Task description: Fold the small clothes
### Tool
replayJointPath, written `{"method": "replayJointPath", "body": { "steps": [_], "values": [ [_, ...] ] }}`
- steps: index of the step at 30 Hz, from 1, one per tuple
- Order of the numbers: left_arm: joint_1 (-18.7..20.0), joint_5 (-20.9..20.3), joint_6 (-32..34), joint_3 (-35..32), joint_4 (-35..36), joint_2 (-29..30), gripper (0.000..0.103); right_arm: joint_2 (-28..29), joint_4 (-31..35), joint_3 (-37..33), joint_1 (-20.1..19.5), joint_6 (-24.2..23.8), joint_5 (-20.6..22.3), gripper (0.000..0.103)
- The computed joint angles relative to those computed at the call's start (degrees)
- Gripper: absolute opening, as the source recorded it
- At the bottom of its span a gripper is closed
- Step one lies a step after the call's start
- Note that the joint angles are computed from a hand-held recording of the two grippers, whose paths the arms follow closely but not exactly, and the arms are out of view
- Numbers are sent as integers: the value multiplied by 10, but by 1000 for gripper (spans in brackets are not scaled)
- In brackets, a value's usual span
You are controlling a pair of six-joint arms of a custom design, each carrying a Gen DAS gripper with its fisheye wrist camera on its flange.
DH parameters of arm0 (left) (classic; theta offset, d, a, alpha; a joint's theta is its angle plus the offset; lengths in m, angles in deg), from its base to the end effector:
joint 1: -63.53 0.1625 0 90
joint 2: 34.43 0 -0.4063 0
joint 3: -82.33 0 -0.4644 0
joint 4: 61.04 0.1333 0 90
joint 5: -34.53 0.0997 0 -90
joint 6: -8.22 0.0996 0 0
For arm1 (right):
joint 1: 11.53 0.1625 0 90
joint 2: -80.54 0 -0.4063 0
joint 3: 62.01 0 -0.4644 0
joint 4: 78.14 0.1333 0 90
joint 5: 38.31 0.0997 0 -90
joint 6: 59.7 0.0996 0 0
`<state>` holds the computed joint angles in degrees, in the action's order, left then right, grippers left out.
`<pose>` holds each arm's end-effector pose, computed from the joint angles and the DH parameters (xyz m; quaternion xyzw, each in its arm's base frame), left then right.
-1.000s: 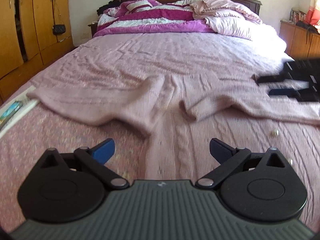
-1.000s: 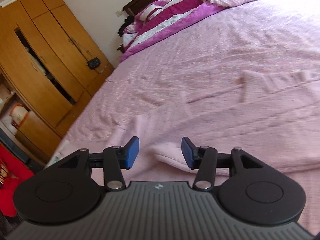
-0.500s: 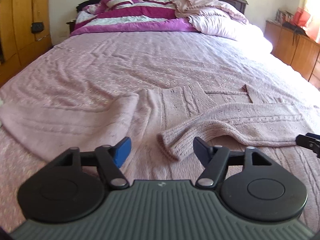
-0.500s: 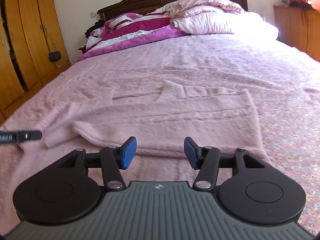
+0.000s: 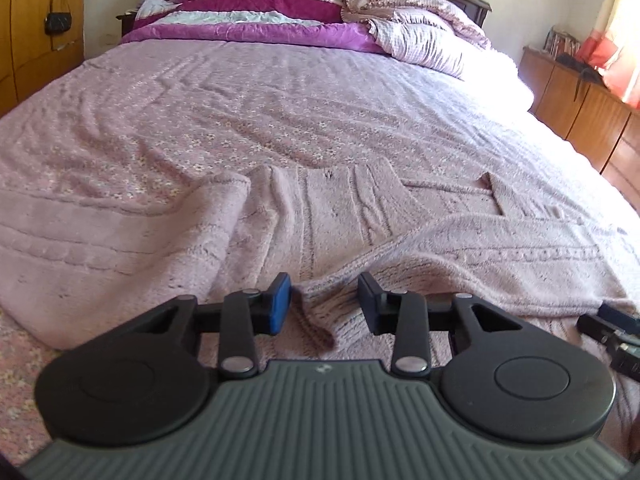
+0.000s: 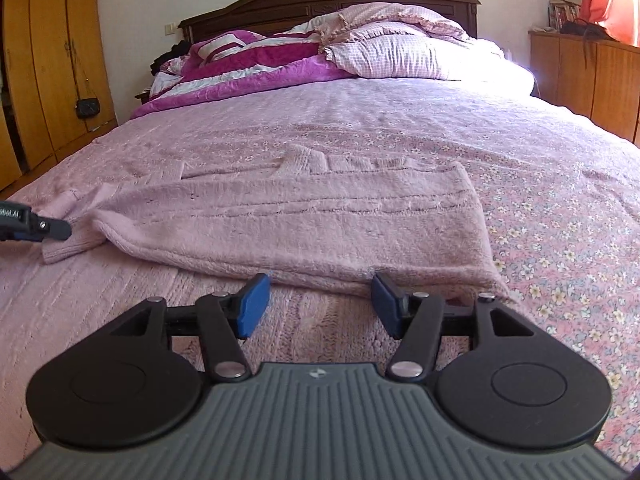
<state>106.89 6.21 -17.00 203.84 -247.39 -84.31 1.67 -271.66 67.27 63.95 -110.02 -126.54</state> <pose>-0.2253 -0.5167 0.0312 0.0480 0.8445 -0.4427 0.2976 0.0032 -0.5316 0.2233 0.2815 -0.8490 0.3847 0.2280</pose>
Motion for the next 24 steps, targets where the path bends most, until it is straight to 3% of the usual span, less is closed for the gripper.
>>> {"method": "replayJointPath", "body": {
  "steps": [4, 9, 13, 14, 16, 21, 24],
  "values": [
    [-2, 1, -1, 9, -26, -6, 39, 1, 3, -2, -5, 1, 9, 68],
    [1, 3, -11, 10, 7, -10, 38, 4, 3, -4, -6, 2, 12, 69],
    [3, -2, 10, 3, -3, 5, 27, 6, -3, -1, -8, -5, 13, 71],
    [3, -4, 19, 1, -8, 7, 15, 7, -4, -1, -7, -6, 13, 72],
    [3, -11, 41, -2, -4, 6, 9, 8, -3, -2, -7, -6, 14, 72],
    [-3, 51, 117, -32, 7, 19, 8, 8, -3, -2, -9, -4, 18, 72],
    [6, 59, 123, -52, 31, 21, 10, 9, -2, -2, -10, -5, 20, 73]
  ]
}}
